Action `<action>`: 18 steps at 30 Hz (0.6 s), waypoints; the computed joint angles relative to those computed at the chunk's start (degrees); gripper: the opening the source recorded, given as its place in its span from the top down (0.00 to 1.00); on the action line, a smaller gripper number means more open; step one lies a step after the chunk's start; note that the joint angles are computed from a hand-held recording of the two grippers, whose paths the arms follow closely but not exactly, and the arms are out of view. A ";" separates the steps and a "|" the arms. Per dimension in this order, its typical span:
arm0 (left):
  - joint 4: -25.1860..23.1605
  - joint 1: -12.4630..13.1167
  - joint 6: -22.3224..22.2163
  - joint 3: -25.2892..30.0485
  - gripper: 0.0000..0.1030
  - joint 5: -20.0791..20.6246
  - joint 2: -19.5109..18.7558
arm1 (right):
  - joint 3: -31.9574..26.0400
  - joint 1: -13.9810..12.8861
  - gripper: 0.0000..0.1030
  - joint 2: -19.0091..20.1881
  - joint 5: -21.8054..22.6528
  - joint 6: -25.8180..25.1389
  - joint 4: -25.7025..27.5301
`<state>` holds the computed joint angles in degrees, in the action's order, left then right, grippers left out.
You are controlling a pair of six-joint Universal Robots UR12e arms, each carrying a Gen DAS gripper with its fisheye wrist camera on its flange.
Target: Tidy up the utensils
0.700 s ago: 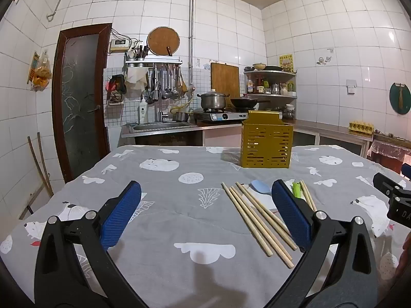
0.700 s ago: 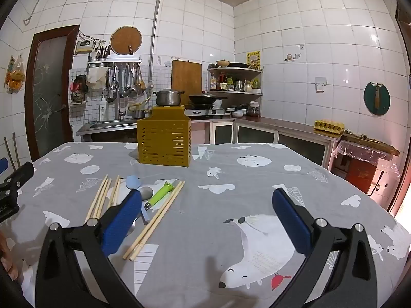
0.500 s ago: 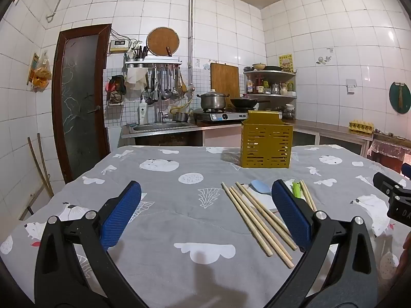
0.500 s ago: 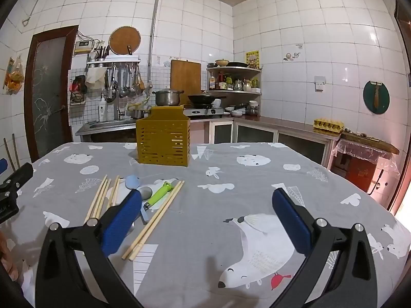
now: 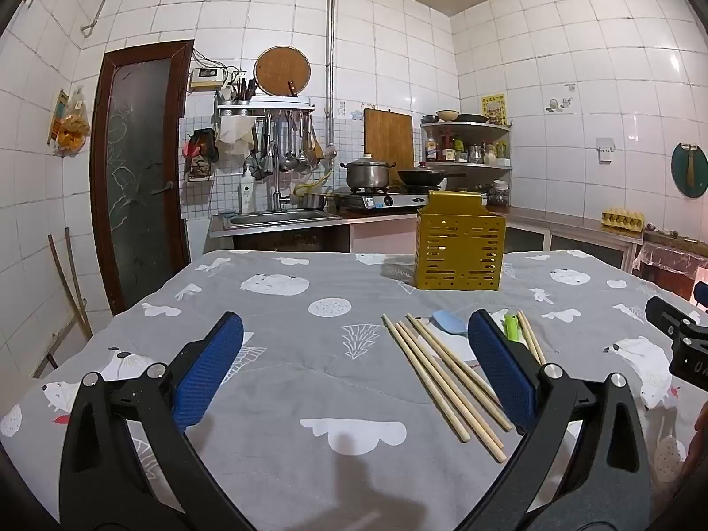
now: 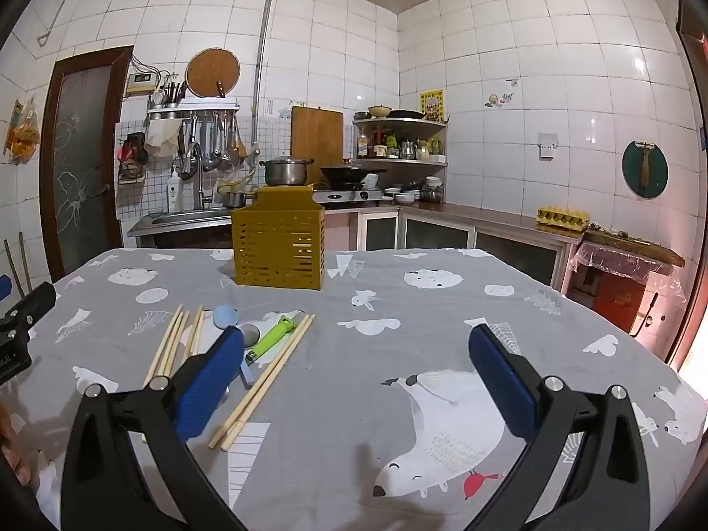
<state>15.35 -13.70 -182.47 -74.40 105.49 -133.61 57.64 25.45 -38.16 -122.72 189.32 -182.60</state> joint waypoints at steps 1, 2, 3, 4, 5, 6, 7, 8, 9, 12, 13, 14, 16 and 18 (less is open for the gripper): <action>-0.09 0.00 -0.08 0.03 0.05 -0.01 -0.01 | -0.01 0.01 0.04 0.02 -0.03 0.01 -0.06; -0.18 -0.01 -0.11 0.07 0.05 -0.01 -0.02 | -0.18 0.04 0.04 0.06 -0.08 0.04 0.19; -0.22 -0.03 -0.12 0.11 0.05 0.02 -0.04 | -0.22 0.07 0.04 0.04 -0.20 0.05 0.22; -0.23 -0.05 -0.11 0.15 0.05 0.06 -0.06 | -0.33 0.19 0.04 -0.06 -0.49 0.12 0.45; -0.22 -0.08 -0.09 0.19 0.05 0.10 -0.08 | -0.29 0.20 0.04 -0.16 -0.50 0.10 0.56; -0.22 -0.11 -0.07 0.24 0.05 0.16 -0.11 | -0.26 0.20 0.04 -0.17 -0.49 0.05 0.52; -0.22 -0.14 -0.04 0.30 0.05 0.23 -0.15 | -0.21 0.20 0.04 -0.19 -0.49 -0.04 0.34; -0.14 -0.03 -0.03 0.02 0.05 0.11 0.00 | -0.20 0.18 0.04 -0.18 -0.47 -0.06 0.24; -0.14 0.02 -0.13 -0.13 0.05 -0.04 0.11 | -0.19 0.17 0.04 -0.20 -0.51 -0.11 0.12; -0.10 0.18 -0.15 -0.14 0.05 -0.19 0.15 | -0.10 0.17 0.04 -0.24 -0.74 -0.22 -0.31; -0.05 0.20 -0.16 -0.14 0.05 -0.21 0.16 | -0.05 0.13 0.04 -0.29 -0.69 -0.23 -0.41; -0.01 0.22 -0.15 -0.14 0.05 -0.24 0.16 | 0.05 0.14 0.04 -0.35 -0.75 -0.24 -0.53; -0.04 0.25 -0.07 -0.08 0.05 -0.28 0.14 | 0.14 0.13 0.04 -0.44 -0.73 -0.25 -0.50; 0.04 0.29 -0.05 -0.48 0.05 -0.26 0.46 | 0.17 0.17 0.04 -0.43 -0.77 -0.32 -0.54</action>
<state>15.38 -13.41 -182.52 -74.88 105.23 -133.15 57.81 25.61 -38.59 -123.49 189.01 -183.15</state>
